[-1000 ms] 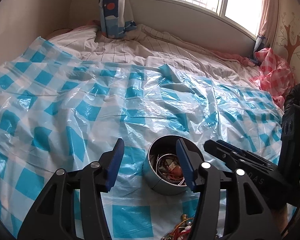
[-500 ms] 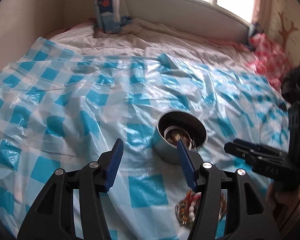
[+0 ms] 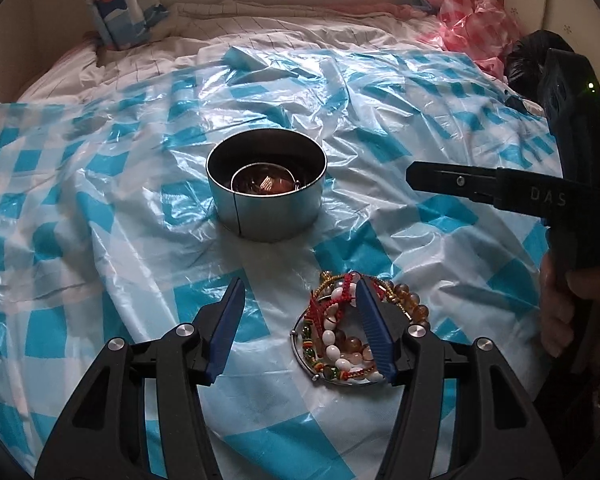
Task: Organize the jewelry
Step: 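Return the left tool to the pile and grasp a bead bracelet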
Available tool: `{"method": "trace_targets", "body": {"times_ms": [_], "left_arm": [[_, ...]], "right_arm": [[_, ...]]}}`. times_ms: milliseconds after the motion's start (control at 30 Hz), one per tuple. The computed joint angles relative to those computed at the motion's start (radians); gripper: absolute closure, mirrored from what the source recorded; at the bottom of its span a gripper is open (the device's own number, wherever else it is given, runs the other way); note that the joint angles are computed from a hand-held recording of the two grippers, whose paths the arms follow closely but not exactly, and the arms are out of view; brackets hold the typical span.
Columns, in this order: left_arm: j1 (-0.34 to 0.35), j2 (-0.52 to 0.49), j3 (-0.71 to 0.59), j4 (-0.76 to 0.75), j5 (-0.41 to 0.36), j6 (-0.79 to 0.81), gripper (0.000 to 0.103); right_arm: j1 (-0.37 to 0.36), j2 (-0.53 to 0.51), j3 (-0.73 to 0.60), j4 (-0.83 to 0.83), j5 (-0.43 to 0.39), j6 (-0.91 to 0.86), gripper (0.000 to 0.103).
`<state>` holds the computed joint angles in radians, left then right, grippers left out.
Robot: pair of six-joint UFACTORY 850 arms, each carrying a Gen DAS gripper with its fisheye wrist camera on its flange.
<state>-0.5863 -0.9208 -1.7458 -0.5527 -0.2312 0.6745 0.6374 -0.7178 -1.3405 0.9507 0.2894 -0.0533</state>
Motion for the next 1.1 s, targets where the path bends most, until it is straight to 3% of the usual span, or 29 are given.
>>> {"method": "trace_targets", "body": {"times_ms": [200, 267, 333, 433, 633, 767, 1100], "left_arm": [[-0.002, -0.028, -0.031, -0.008, -0.027, 0.009, 0.049], [-0.005, -0.034, -0.037, -0.004, -0.036, 0.011, 0.054], [-0.006, -0.048, -0.057, 0.031, -0.069, -0.018, 0.089], [-0.007, -0.046, -0.055, 0.045, -0.077, -0.011, 0.102], [0.038, -0.022, -0.039, -0.335, -0.142, 0.274, 0.103], [0.067, -0.019, -0.044, -0.460, -0.182, 0.342, 0.103], [0.092, 0.020, 0.005, -0.714, -0.111, 0.520, 0.103]], "right_arm": [[0.000, -0.009, -0.013, 0.001, -0.012, -0.009, 0.047], [0.001, -0.009, -0.014, 0.009, -0.013, -0.016, 0.047], [0.000, -0.009, -0.015, 0.007, -0.014, -0.014, 0.047], [0.001, -0.009, -0.015, 0.009, -0.013, -0.016, 0.046], [0.000, -0.013, -0.020, 0.034, -0.017, -0.042, 0.044], [-0.002, -0.024, -0.029, 0.040, -0.022, -0.049, 0.044], [-0.005, -0.036, -0.042, -0.026, -0.054, -0.004, 0.044]]}}
